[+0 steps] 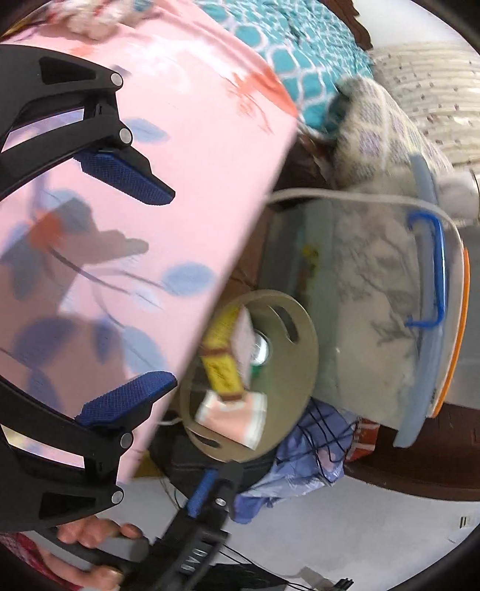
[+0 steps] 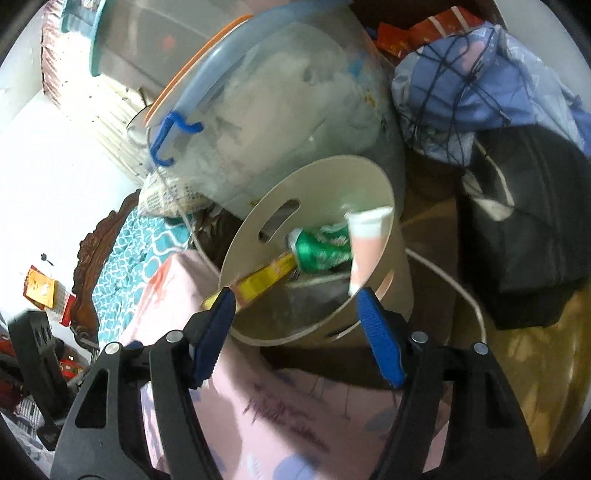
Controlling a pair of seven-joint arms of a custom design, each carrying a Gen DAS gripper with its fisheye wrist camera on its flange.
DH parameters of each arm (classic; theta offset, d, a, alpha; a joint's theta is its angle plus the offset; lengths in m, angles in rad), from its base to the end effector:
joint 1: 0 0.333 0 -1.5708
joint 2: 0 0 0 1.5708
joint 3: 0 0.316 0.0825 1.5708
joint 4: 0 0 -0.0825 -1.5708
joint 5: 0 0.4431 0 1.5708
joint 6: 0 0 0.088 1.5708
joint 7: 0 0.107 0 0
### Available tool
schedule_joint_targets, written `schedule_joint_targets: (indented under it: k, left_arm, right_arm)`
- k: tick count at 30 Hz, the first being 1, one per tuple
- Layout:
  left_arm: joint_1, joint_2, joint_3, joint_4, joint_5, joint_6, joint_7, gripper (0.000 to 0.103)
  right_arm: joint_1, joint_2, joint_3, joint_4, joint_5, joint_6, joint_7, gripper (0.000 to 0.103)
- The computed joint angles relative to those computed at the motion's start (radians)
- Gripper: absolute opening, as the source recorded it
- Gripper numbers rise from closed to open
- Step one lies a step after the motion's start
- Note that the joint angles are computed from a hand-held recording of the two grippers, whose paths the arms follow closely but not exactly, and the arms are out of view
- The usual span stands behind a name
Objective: Collect trash
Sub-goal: 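Move both open tools back over the remaining wrappers on the bed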
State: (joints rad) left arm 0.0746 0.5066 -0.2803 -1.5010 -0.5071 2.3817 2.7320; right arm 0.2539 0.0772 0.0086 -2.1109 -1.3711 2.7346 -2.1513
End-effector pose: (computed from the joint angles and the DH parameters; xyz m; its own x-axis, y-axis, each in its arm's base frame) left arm 0.7716 -0.1293 0.4034 -0.8403 -0.5421 -0.0055 -0.4270 0.6681 -0.6093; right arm 0.5973 0.1995 0.3817 -0.6000 -0.5002 -0.6243 -0.1783 0.8444 -0.5051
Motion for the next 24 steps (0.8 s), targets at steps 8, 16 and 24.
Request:
schedule_joint_targets:
  k: [8,16,24]
  left_arm:
    - [0.088,-0.082,0.028,-0.136,-0.078,0.094,0.1,0.088]
    - [0.142,-0.071,0.071,-0.12,-0.086,0.135,0.071,0.088]
    - [0.194,-0.046,0.086,-0.094,-0.071,0.172,0.013,0.088]
  right_arm:
    - [0.05,0.053,0.016,0.067,0.066,-0.017,-0.067,0.07]
    - [0.129,0.12,0.013,0.179,0.215,-0.122,-0.273,0.071]
    - [0.186,0.197,-0.003,0.287,0.324,-0.12,-0.435,0.07]
